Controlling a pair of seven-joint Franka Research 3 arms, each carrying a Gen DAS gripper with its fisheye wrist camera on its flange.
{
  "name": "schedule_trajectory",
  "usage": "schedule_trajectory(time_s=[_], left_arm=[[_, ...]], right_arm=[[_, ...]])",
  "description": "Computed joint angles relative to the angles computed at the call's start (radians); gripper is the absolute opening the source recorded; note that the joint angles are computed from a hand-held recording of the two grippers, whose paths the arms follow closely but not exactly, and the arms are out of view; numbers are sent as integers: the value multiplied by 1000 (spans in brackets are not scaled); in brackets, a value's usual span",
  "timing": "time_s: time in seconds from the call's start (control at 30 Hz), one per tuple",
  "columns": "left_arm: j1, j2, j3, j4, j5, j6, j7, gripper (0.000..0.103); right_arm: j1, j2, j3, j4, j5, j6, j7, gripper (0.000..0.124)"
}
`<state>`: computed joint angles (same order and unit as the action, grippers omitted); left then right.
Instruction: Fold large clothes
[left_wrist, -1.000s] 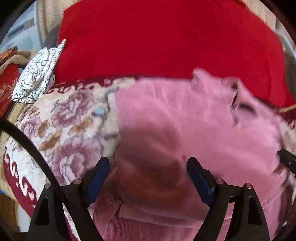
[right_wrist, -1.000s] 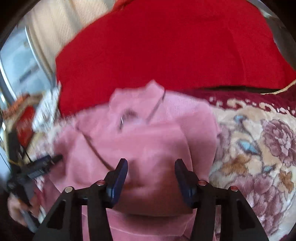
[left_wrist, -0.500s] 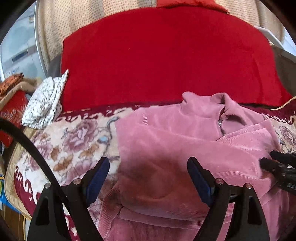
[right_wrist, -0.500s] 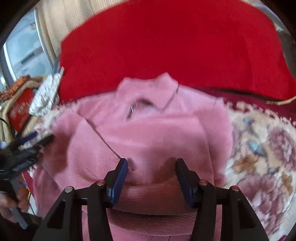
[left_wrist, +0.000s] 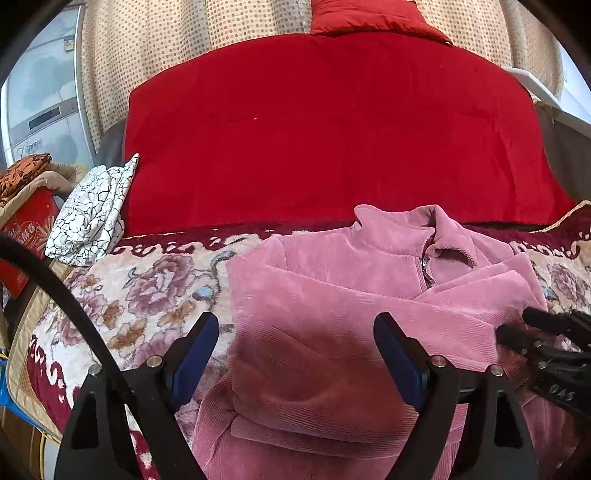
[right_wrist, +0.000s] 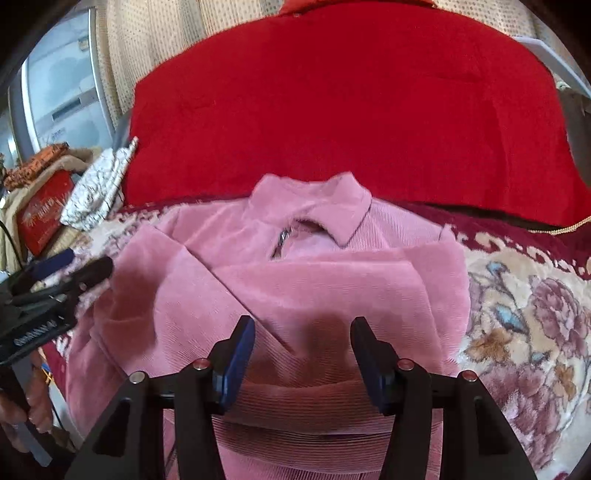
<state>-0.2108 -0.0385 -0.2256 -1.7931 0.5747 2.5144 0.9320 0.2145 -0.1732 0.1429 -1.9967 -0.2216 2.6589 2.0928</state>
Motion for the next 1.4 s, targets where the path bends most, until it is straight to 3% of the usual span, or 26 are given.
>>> schedule_trajectory(time_s=[0.07,0.2,0.27,0.5,0.8,1.2,1.3,1.4], left_arm=[[-3,15,1,11,-33,-17,29,86],[-17,119,-2,118,-157,-209,127,86],[-26,147,3,144,-172,-252,131,86],[-37,80,7,69,-126,-69,79,86],[-42,48,2,44,11,74,-51,86],[-41,32,-6,28,101,104,-108,86],[-37,9,-7,4,91,100,-106,86],[-25,-38,-1,-48,27,99,-87,86]], right_arm=[[5,26,-1,26,7,-51,-10,58],[6,14,2,17,-47,-45,17,58],[3,9,2,16,-53,-48,38,58],[-47,-33,63,29,-320,-101,245,58],[-52,-67,71,24,-474,-127,322,59],[-71,-104,91,4,-535,-110,352,59],[-72,-119,92,-6,-528,-108,346,59],[-63,-156,68,-49,-463,-48,300,59]])
